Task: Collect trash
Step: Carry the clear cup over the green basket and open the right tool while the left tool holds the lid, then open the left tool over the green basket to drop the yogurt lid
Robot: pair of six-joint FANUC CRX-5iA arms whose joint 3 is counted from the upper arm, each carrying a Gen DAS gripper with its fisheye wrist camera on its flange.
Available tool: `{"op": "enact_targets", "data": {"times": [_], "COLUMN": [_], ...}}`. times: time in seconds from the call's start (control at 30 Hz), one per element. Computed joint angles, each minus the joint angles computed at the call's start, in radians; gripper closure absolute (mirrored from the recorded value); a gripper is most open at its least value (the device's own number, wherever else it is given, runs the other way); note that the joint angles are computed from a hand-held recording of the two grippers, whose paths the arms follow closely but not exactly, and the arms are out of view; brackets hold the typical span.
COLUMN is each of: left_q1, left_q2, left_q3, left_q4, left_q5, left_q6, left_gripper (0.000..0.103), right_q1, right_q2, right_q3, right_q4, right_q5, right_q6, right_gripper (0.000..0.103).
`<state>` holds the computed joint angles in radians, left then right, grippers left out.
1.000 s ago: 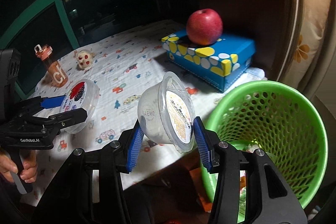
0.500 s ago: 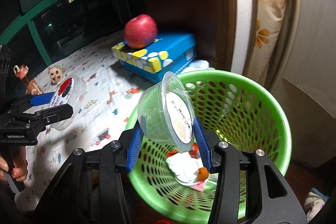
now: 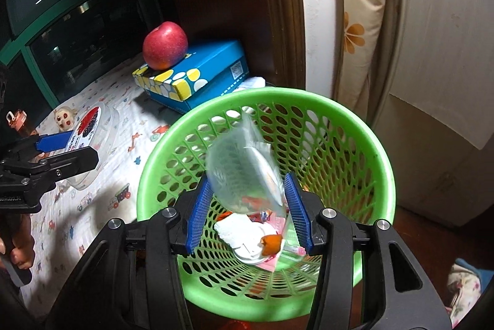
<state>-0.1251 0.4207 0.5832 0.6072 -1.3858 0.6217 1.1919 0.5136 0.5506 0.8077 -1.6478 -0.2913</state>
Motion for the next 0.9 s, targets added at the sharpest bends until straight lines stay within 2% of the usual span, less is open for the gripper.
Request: {"op": "enact_targets", "data": {"times": [0.5, 0.57, 0.9], "left_q1": [-0.063, -0.072, -0.099], "left_q2": [-0.006, -0.007, -0.011], "left_q3": [-0.017, -0.023, -0.043], "left_q4": [-0.01, -0.013, -0.017], "left_q5": [-0.02, -0.025, -0.047], "left_q6": [-0.012, -0.013, -0.024], "left_gripper": [0.015, 0.015, 0.014], "right_q1": [0.037, 0.043, 0.063], "right_q2": [-0.053, -0.056, -0.063], "right_q3": [-0.073, -0.078, -0.088], "right_q4": [0.007, 0.013, 0.025], "right_q5": [-0.038, -0.044, -0.074], "right_q6": [-0.082, -0.091, -0.114], "right_gripper": [0.049, 0.04, 0.037]}}
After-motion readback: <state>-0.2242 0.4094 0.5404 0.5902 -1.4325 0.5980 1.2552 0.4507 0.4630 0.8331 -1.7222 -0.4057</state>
